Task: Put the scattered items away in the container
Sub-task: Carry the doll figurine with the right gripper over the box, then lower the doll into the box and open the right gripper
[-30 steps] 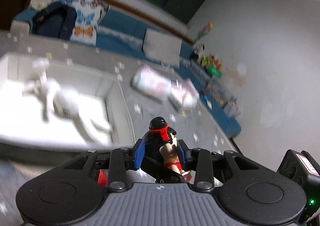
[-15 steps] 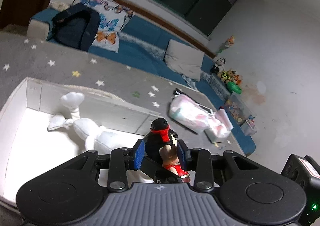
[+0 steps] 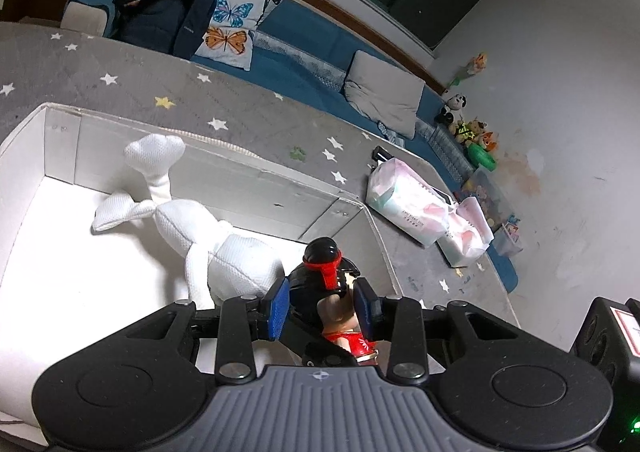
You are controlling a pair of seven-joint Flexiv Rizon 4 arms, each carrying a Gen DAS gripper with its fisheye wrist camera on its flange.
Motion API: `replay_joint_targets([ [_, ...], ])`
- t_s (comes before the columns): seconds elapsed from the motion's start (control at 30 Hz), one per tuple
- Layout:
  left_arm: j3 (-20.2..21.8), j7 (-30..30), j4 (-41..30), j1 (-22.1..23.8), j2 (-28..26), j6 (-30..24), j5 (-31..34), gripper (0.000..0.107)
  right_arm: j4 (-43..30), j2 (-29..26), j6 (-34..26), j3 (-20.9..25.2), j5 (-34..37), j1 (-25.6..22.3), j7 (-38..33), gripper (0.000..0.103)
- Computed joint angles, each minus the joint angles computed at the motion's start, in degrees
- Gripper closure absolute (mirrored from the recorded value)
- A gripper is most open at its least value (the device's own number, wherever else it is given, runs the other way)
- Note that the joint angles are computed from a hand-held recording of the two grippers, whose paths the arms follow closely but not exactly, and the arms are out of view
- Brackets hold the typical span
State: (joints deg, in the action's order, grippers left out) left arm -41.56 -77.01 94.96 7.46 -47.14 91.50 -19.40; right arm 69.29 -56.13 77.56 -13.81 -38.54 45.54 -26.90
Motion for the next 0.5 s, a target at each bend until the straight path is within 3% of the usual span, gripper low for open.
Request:
replay_joint_targets([
  [0.37,-1.15,-0.56,0.42,1.27,-0.91,-0.12,-0.23,0.069,0.70,0.54,-0.03,0.02,-0.80,0.24,-1.37,0.048],
  [0.5,-0.40,-0.99,1.18,1.14,0.14,0.30,0.03,0.069,2.63,1.39,2.29,-2.16,-1.49,1.29,0.41,0.047],
])
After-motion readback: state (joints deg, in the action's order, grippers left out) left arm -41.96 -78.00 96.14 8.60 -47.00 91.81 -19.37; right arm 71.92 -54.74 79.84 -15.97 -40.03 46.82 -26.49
